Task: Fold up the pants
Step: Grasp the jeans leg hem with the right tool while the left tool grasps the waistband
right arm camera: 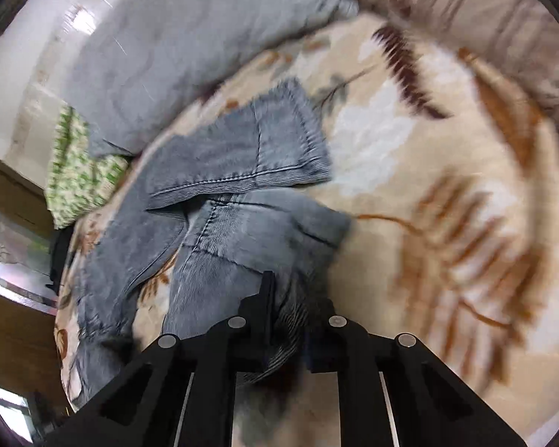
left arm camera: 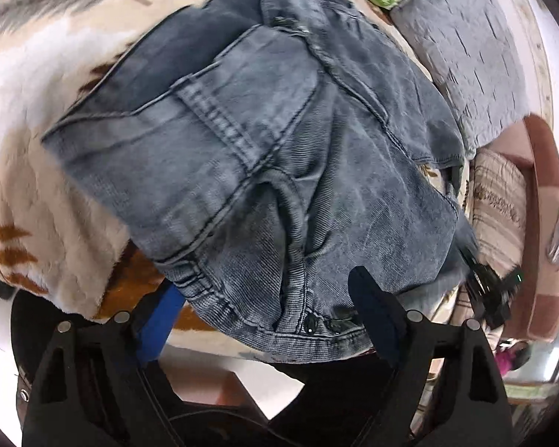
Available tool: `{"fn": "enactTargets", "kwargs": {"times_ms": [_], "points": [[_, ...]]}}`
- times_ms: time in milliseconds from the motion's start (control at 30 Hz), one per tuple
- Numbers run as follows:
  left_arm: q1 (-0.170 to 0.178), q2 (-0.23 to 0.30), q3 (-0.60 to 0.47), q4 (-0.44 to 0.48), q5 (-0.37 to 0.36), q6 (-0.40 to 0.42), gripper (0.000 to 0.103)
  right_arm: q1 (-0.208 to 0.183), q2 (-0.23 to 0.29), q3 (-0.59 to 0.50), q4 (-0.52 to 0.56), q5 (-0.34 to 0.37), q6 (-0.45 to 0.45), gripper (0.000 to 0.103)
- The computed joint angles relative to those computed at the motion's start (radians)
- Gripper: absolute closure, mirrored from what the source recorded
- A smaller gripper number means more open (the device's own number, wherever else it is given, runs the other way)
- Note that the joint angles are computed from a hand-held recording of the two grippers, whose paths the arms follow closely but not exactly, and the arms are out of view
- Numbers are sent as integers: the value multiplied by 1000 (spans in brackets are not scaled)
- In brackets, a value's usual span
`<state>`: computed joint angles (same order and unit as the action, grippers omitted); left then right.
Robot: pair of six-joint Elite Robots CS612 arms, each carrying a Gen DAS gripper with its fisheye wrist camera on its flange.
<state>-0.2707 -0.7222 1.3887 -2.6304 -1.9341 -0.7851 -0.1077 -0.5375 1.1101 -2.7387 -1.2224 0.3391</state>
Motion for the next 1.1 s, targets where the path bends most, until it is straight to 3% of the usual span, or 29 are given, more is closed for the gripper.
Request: {"fn": "enactTargets", "kwargs": {"times_ms": [133,233,300,433,500,567,667,767,900,933,1000,1033,1100], "points": [[2,3,3,-4,-7,3,15,-40,-94,210,-155,36,52,92],[2,3,5,8,-6,8,15,-67,-136,328,-209,51,106,89],[2,-2,7,23,-8,33,15,-79,-146,361,-194,69,113,74],[2,-45,49,-40,12,171,15,-95,-193,433,-255,-27,173,59],[2,-67,67,-95,76,215,14,-96,-212,442,-304,-101,161,33],[6,-60,32,-75,119,248,12,-90,-211,406,-286,-121,91,28],[11,-20,-54,22,191,263,12,-73,-166,299,-203,-66,-30,24],[20,43,-159,162,176,220,12,-29,-90,151,-74,-140,-131,24],[13,72,-196,204,178,211,12,0,-3,1,75,-228,-164,26],[7,70,-193,206,195,220,12,5,6,-8,90,-236,-176,31],[1,65,-186,193,185,240,12,14,13,-15,93,-236,-250,90],[1,64,-184,178,159,243,12,21,5,-6,84,-260,-306,90],[-3,59,-174,141,150,251,12,19,-15,29,12,-268,-308,90]]}}
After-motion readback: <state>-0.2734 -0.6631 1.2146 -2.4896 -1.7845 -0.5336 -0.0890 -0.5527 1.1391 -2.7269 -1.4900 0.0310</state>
